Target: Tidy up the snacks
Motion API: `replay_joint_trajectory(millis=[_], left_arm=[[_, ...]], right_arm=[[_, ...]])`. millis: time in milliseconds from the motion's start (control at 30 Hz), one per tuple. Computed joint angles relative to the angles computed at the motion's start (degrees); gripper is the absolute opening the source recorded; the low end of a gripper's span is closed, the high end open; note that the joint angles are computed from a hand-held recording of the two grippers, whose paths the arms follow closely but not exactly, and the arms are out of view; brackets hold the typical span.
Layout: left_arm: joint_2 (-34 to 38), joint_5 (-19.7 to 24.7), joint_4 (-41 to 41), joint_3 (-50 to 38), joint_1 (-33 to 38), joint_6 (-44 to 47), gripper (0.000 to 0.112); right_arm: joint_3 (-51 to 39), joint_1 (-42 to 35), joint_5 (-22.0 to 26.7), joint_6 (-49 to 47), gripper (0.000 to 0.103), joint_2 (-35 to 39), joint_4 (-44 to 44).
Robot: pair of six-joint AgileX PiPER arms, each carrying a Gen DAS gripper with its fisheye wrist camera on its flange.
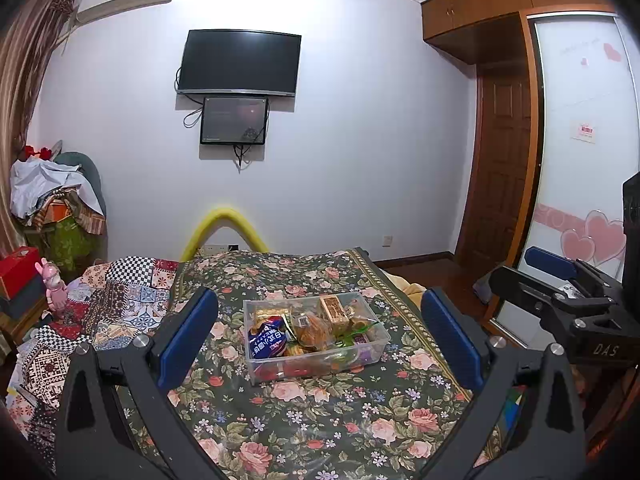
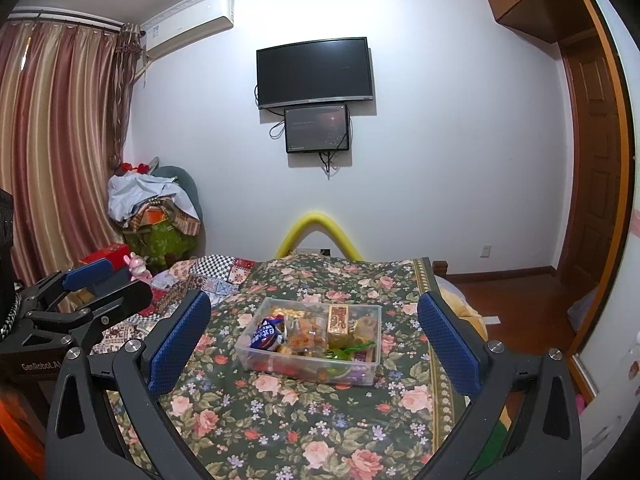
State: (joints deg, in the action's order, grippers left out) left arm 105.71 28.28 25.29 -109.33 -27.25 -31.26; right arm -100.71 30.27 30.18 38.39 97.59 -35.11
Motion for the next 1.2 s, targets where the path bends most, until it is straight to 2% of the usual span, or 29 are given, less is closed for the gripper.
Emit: replay_joint_trajectory(millis=[567,1200], left_arm=[[-0.3,-0.4,-0.9,0.6,0.1,1.2,0.103],[-0.2,-0.3,-6.9,0.1,1.0,5.8,0.103]], right_arm=[[0.3,-0.1,-0.3,-0.1,0.103,-0.2,0.0],[0.1,-0.2,-0.3,-0.5,0.103,0.1,0.1]])
